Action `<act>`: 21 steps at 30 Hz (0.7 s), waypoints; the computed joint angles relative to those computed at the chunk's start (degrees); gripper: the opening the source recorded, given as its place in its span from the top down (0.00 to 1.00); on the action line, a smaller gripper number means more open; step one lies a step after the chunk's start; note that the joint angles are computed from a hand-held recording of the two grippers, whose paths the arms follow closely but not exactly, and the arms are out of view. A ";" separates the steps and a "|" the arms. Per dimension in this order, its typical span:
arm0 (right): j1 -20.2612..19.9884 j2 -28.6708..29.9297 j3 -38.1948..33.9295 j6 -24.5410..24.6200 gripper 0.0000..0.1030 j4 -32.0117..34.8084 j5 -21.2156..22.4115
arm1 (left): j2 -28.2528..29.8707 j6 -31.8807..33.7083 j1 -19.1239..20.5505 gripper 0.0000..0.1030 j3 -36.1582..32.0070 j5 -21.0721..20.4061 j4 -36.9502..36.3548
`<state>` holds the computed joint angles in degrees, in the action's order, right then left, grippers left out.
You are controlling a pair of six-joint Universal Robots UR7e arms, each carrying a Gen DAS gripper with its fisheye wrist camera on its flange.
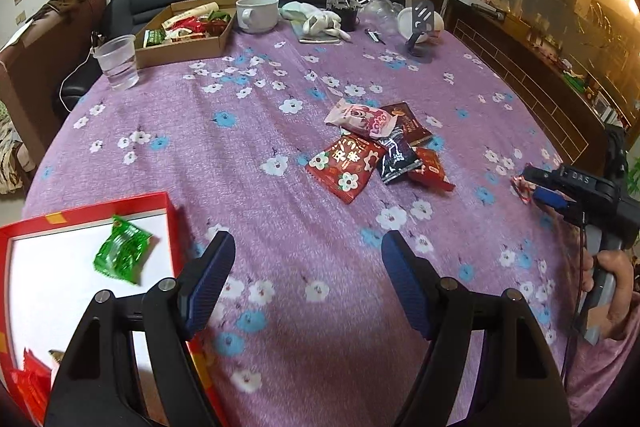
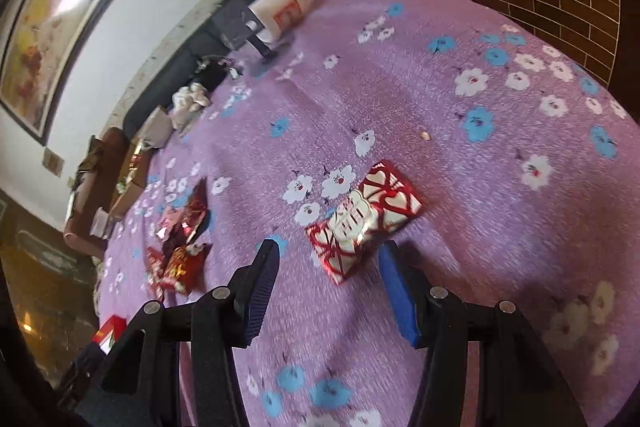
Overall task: Organize snacks
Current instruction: 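Grasp a red candy with the left gripper while the right gripper grasps the red-white candy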
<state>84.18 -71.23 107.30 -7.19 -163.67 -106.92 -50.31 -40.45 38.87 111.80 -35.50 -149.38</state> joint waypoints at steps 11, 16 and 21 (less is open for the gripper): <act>6.15 13.63 -5.77 -11.78 0.69 -18.09 -23.08 | 8.08 12.58 4.28 0.27 -8.68 2.99 -3.10; 5.23 13.07 -4.72 -14.76 0.70 -20.53 -20.24 | 11.39 18.28 6.19 0.27 -13.31 0.83 -0.59; 4.79 12.29 -3.96 -15.55 0.70 -20.39 -18.00 | 14.13 20.05 7.46 0.27 -17.86 1.38 3.77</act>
